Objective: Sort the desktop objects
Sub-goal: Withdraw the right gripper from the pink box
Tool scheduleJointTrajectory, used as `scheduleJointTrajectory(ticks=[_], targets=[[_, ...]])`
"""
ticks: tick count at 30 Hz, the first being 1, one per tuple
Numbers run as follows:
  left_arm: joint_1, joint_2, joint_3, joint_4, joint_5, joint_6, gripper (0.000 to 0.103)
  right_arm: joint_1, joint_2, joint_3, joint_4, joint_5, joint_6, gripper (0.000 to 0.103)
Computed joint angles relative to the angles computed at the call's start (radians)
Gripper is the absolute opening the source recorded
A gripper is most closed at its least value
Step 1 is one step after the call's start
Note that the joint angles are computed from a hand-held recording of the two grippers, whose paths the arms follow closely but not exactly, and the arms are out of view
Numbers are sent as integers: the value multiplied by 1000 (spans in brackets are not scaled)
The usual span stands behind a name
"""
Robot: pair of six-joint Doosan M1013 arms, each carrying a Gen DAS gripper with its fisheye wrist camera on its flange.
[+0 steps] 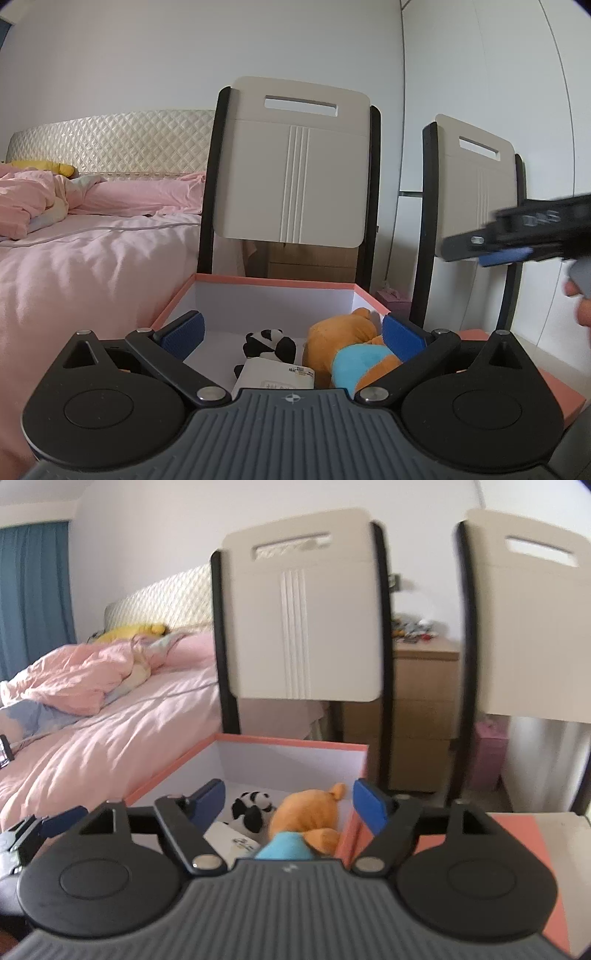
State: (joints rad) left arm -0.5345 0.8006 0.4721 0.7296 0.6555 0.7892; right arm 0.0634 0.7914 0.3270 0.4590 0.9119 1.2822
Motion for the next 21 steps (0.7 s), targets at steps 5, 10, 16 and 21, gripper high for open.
scheduleJointTrajectory(ticks=[5, 10, 16, 21], targets=[[-4, -6, 19, 31, -11, -39, 103, -22, -116, 267, 90, -167, -124, 82], [-9, 4, 16, 88, -7, -80, 103, -45, -179, 449, 241, -318, -266, 96], [-13, 11, 5, 84, 5, -60, 103, -58, -210, 521, 278, -404, -252, 103], [-14, 12, 4, 62, 2, -28, 103, -57, -221, 549, 240, -382, -246, 103]])
